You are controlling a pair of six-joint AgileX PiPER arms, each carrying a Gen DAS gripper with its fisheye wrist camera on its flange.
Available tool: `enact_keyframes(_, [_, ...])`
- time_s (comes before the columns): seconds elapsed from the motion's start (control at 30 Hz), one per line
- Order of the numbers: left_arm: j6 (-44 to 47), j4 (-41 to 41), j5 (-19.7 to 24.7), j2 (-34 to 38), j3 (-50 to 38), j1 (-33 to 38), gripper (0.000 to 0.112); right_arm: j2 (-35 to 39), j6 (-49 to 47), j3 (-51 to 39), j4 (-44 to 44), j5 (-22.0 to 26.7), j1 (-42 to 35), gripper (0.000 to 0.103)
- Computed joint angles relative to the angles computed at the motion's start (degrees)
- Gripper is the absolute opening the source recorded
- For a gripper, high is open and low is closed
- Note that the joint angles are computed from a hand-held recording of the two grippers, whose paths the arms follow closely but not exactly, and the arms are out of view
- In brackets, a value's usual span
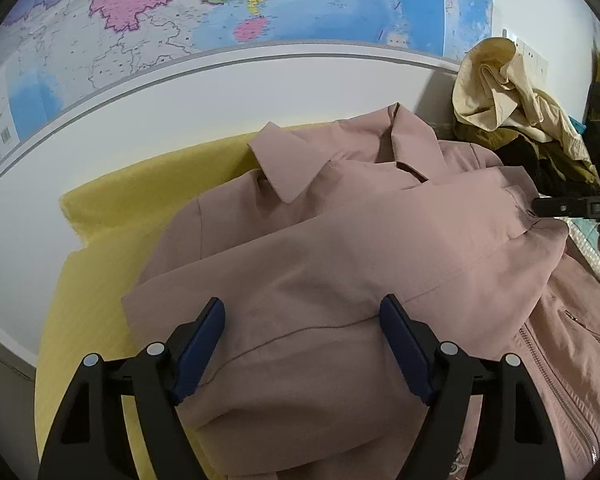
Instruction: Fold large clothes
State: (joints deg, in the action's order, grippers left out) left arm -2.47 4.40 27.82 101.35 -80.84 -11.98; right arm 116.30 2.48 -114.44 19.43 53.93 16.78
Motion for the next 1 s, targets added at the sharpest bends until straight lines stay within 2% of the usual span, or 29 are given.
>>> enact_keyframes(0.03, [-0.39,0.56,0.09,0.08,-0.09,-0.1,0.077,1.22,-0.14,-1.2,0.77,0.54,-0.22,0.067])
enact_keyframes(0.1, [-0.88,1.16,0.0,-0.18,0.2,-0.18,0.077,2.1,-0.77,-2.14,-0.45,0.62,0.15,0.032])
enact_keyframes(0.13, [-1.13,1.41,-0.03,-0.24,0.2,-0.23,0.077,2.36,-1.21,-2.53,-0.51,0.42,0.32,0.021])
enact_keyframes(0.17, [-1.51,1.83,-0.21,-0.55,0.48,-0.2,0.077,2.02,-0.79,-2.6,-1.92,0.28,0.59,0.004])
enact_keyframes(0.27, [-0.26,0.17,-0.89,-1.97,1.28,0.69,0.078,-2.55,-2.83,3.19,1.67,-4.19,-1.25,0.003])
enact_keyframes(0.37, [1.65,-1.75,-2.94,-4.45,3.68,1.25,0.079,-5.57,-1.12,5.56,1.35,-6.87,-2.78,0.003])
enact_keyframes(0.47, [5.36,-5.01,-3.43,-5.64,4.94,1.34,0.079,-6.86,-0.34,7.59,1.91,-7.28,-4.77,0.003])
enact_keyframes(0.57, [-0.56,3.85,-2.22,-3.02,3.76,-1.27,0.079,-5.81,0.86,8.47,1.82,-6.66,-5.37,0.003])
enact_keyframes(0.67, [-3.43,6.36,1.16,1.89,-0.45,-1.81,0.075,-3.7,3.74,7.09,-0.23,-6.09,-3.84,0.004])
enact_keyframes(0.73, [-2.75,4.82,2.9,3.9,-2.92,-0.96,0.075,-3.25,6.02,5.54,-3.48,-4.24,-2.67,0.011])
enact_keyframes(0.77, [-2.0,3.99,3.03,4.14,-3.35,-0.67,0.075,-3.68,7.42,5.67,-5.26,-4.48,-1.99,0.019])
enact_keyframes(0.8, [-1.47,3.67,2.9,4.14,-3.45,-0.51,0.075,-5.06,8.78,6.65,-7.32,-5.63,-1.14,0.034])
enact_keyframes(0.87, [-1.58,4.28,2.67,3.94,-3.26,-0.56,0.075,-7.91,9.43,8.5,-10.34,-7.69,0.62,0.047])
enact_keyframes(0.93, [-2.26,5.3,2.51,3.81,-2.97,-0.77,0.075,-10.33,7.65,9.91,-12.57,-10.04,3.35,0.047])
enact_keyframes(1.0, [-2.72,5.42,1.86,2.9,-1.8,-1.01,0.077,-9.31,2.1,7.67,-9.65,-7.81,5.05,0.046])
